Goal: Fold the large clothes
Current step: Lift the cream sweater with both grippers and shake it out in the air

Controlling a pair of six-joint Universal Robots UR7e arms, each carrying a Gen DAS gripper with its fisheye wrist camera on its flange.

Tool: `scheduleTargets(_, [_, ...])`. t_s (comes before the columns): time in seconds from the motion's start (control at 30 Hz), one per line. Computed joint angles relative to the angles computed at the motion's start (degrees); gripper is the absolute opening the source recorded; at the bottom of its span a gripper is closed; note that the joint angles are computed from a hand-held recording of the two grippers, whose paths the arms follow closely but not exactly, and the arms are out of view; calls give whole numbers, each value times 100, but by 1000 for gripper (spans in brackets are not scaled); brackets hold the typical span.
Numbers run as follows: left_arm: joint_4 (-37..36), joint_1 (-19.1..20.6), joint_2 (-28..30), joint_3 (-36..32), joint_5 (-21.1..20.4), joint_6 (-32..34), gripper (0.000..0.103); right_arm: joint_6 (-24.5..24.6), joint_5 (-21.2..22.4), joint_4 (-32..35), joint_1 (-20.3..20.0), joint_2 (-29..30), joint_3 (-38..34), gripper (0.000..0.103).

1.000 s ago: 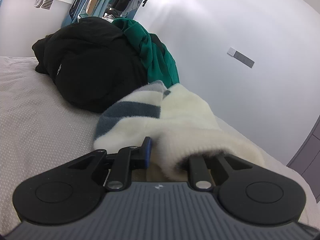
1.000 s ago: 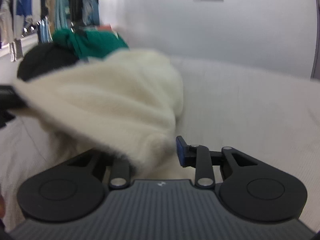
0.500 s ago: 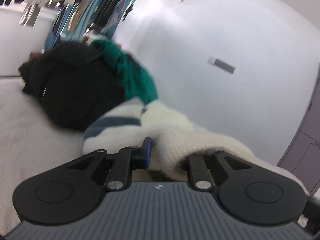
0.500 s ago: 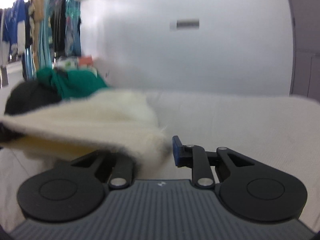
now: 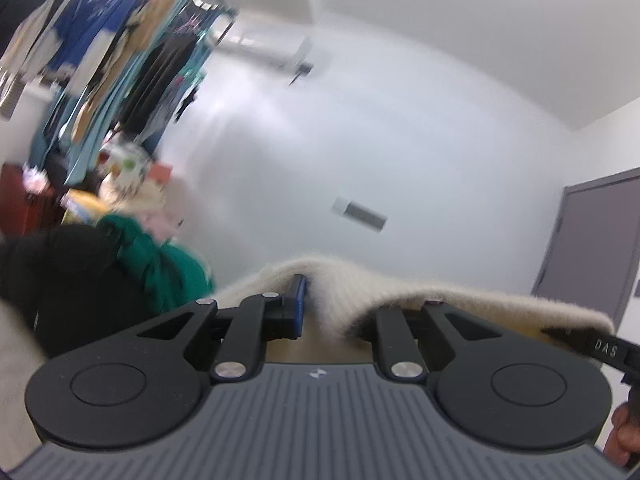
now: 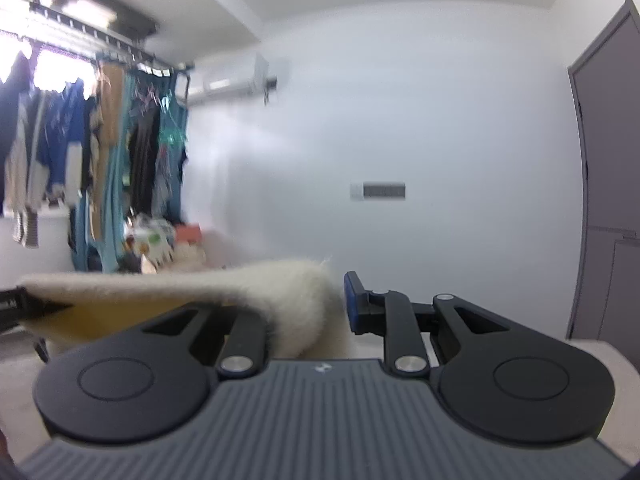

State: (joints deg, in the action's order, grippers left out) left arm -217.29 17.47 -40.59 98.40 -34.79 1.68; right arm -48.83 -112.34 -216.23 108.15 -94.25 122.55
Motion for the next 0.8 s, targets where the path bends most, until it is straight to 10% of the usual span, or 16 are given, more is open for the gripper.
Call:
scheduleTargets(0.47, [1764, -970, -361, -2257, -378, 1232, 17, -1143, -901, 560, 2101, 267, -1922, 21])
scheduleTargets(0.8, [2939, -200, 529, -2729, -459, -248, 19, -463, -521, 1039, 176, 404, -1614, 22])
